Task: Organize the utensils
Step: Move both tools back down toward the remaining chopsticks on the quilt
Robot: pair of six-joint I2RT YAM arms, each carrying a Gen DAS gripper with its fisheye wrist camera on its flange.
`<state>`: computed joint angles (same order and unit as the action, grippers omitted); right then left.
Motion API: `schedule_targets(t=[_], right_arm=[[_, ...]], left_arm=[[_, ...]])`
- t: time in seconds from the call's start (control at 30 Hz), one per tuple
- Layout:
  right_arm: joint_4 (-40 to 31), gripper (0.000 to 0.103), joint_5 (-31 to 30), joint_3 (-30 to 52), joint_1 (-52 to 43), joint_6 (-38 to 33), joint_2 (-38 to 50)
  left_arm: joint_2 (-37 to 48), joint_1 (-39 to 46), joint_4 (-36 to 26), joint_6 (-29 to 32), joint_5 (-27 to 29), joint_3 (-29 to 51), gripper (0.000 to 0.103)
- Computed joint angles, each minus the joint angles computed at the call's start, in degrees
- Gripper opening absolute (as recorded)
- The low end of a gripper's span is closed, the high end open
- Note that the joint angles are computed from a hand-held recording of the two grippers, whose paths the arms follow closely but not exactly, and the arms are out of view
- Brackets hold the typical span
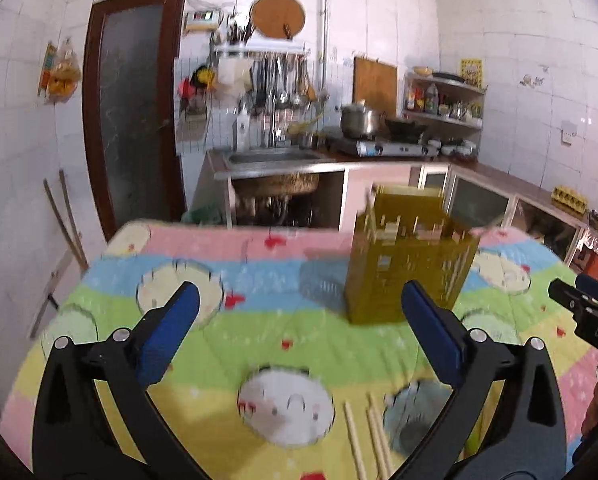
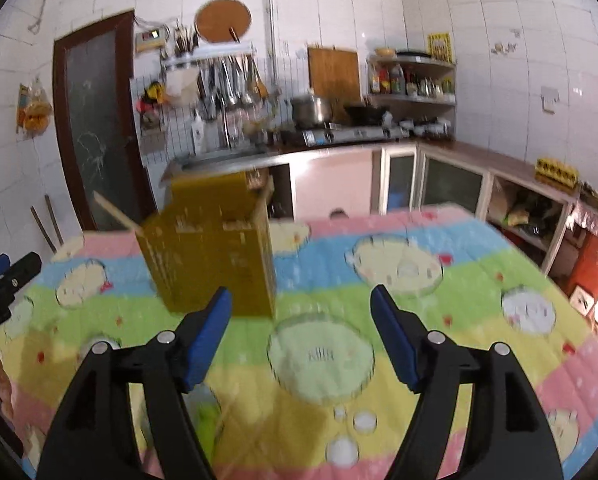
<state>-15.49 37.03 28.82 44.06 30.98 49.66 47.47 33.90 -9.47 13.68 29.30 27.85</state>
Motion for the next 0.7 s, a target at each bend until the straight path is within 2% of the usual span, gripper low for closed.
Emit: schedule_targets(t=[0.1,0.33,0.7], right_arm=[[0.7,0.071,-1.3,-2.9,0.6,3.4,2.2],[5.9,0.071,-5.5,-6.0,0.8,9.0,14.0],[4.5,0.071,-9.8,-3.6,0.6,13.5,21.4]], left_arm=[[2.1,-0.5,1.3,1.8,-2.7,-3.4,0.098],[10.2,-4.1,4.6,3.8,-9.2,-6.7,0.098],[18.1,-8.1,6.8,5.0,-11.7,-8.4,0.095]])
